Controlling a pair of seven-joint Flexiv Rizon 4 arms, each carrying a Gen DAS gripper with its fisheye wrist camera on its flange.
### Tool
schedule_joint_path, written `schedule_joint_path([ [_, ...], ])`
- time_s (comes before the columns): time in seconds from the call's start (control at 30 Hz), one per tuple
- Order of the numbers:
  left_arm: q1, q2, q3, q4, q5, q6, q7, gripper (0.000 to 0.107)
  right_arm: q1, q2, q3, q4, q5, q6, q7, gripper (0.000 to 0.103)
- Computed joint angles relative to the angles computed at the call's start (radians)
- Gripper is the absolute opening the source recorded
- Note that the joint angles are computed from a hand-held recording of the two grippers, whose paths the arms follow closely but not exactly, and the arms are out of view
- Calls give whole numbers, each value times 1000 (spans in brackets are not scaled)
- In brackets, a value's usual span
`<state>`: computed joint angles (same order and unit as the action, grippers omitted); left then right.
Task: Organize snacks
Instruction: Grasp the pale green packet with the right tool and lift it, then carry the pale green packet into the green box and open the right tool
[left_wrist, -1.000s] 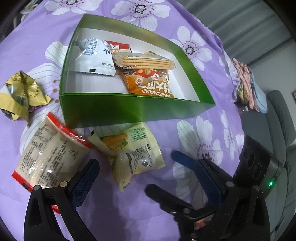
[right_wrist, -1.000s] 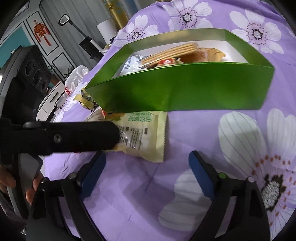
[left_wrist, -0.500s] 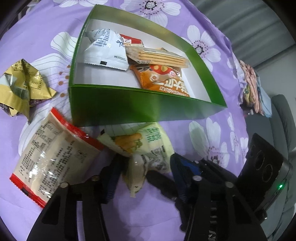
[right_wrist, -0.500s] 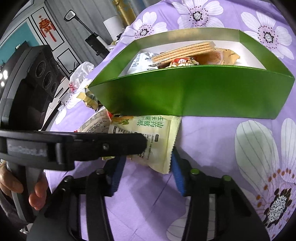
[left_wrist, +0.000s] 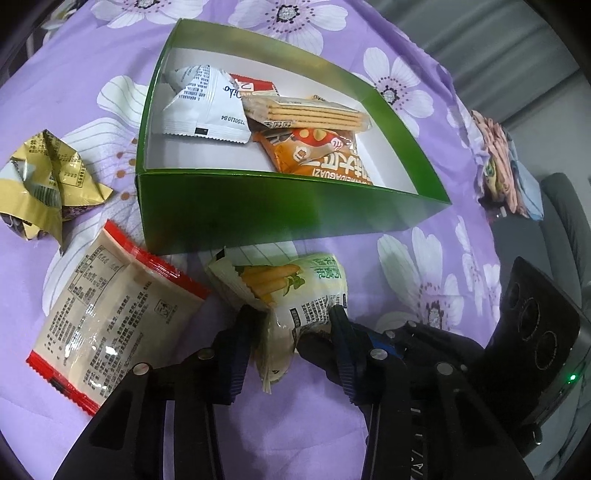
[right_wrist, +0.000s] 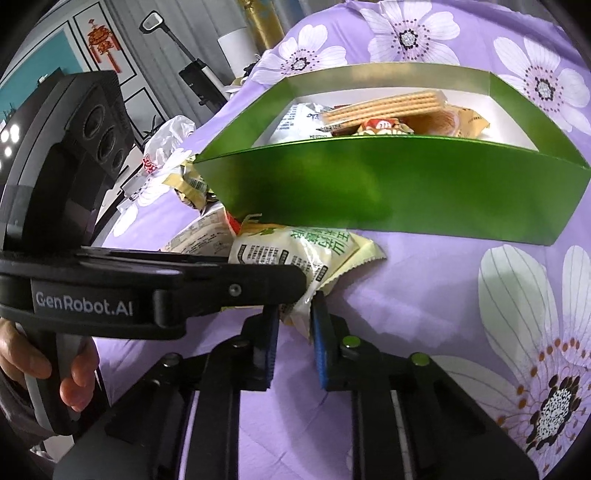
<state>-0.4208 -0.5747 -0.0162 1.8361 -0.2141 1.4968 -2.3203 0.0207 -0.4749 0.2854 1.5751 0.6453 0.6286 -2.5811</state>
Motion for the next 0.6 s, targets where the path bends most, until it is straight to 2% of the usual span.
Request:
schedule_joint_path([
  [0.23,1,18,-25,20,-5,25,14,41,-18,51,-4,40,21,-1,-17,17],
  [0.6,-84,43,47,-20,58,-13,-5,41,-32,135,-35,91,79,11,-75,17],
])
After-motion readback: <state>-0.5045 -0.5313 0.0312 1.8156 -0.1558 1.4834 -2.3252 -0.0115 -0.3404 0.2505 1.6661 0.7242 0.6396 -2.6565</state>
